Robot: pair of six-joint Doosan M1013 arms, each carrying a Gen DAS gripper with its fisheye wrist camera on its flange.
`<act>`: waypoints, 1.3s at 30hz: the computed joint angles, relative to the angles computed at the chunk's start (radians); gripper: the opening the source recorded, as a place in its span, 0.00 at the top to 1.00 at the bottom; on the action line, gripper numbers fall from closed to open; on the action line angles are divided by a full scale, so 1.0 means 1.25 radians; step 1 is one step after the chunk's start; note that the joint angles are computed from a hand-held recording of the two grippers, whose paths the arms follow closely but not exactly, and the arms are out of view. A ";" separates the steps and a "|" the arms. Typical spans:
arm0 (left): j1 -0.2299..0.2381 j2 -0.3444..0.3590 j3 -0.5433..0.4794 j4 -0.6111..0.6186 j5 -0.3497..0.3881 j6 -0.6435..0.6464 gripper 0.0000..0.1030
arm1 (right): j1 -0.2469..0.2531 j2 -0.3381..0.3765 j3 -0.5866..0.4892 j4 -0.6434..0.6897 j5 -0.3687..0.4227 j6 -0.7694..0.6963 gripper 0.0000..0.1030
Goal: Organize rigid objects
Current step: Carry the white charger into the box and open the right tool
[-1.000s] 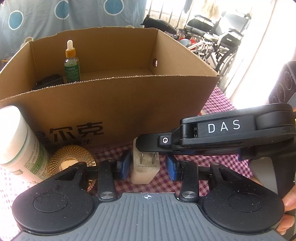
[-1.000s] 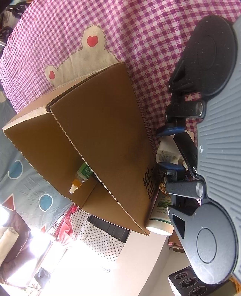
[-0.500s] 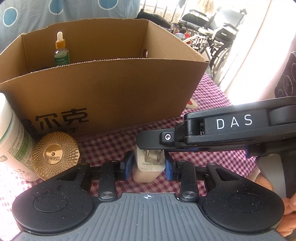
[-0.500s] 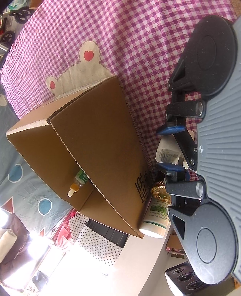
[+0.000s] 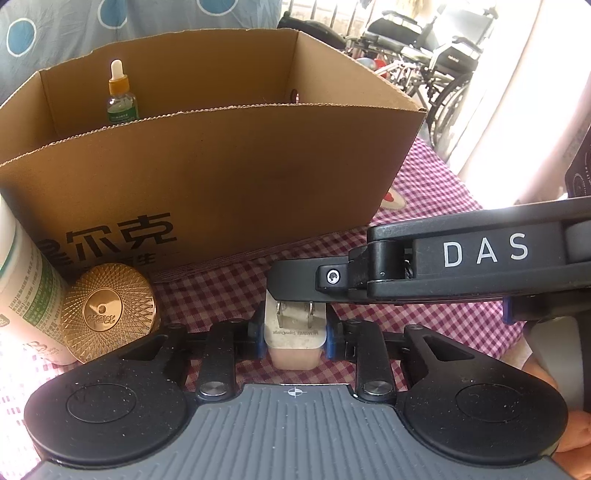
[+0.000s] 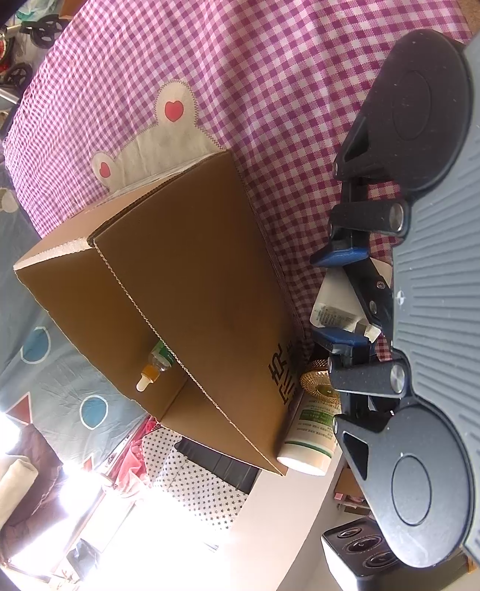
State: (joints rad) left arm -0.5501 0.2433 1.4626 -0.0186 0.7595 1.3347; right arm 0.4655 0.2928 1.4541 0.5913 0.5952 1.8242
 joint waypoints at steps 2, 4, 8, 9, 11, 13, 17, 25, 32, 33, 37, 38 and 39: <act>-0.002 -0.006 0.005 0.011 0.000 -0.007 0.74 | 0.001 -0.004 0.004 0.004 -0.004 -0.001 0.62; -0.007 -0.015 0.009 0.024 -0.005 -0.016 0.74 | 0.004 -0.011 0.009 0.005 -0.011 -0.005 0.62; -0.023 -0.035 0.012 0.077 -0.019 -0.051 0.74 | 0.013 -0.033 0.018 -0.002 -0.038 -0.020 0.62; -0.026 -0.040 0.013 0.089 -0.022 -0.059 0.74 | 0.015 -0.039 0.020 -0.002 -0.048 -0.026 0.62; -0.034 -0.056 0.019 0.137 -0.039 -0.084 0.74 | 0.020 -0.051 0.023 0.007 -0.070 -0.047 0.62; -0.041 -0.065 0.014 0.180 -0.050 -0.107 0.74 | 0.024 -0.061 0.021 0.015 -0.092 -0.073 0.62; -0.043 -0.072 -0.010 0.240 -0.069 -0.132 0.74 | 0.026 -0.066 -0.003 0.041 -0.124 -0.150 0.62; -0.004 -0.005 -0.134 0.163 -0.037 -0.076 0.74 | -0.005 -0.004 -0.138 0.024 -0.053 -0.203 0.62; 0.042 0.104 -0.285 0.079 0.098 -0.073 0.74 | -0.042 0.139 -0.361 -0.025 0.148 -0.137 0.62; 0.048 0.120 -0.307 0.069 0.121 -0.079 0.74 | -0.047 0.171 -0.410 -0.029 0.192 -0.125 0.62; 0.071 0.184 -0.388 0.043 0.207 -0.103 0.74 | -0.060 0.273 -0.564 -0.038 0.326 -0.079 0.62; 0.074 0.194 -0.399 0.044 0.219 -0.107 0.74 | -0.063 0.297 -0.601 -0.040 0.356 -0.070 0.63; 0.077 0.205 -0.412 0.043 0.234 -0.108 0.74 | -0.064 0.320 -0.636 -0.045 0.384 -0.060 0.62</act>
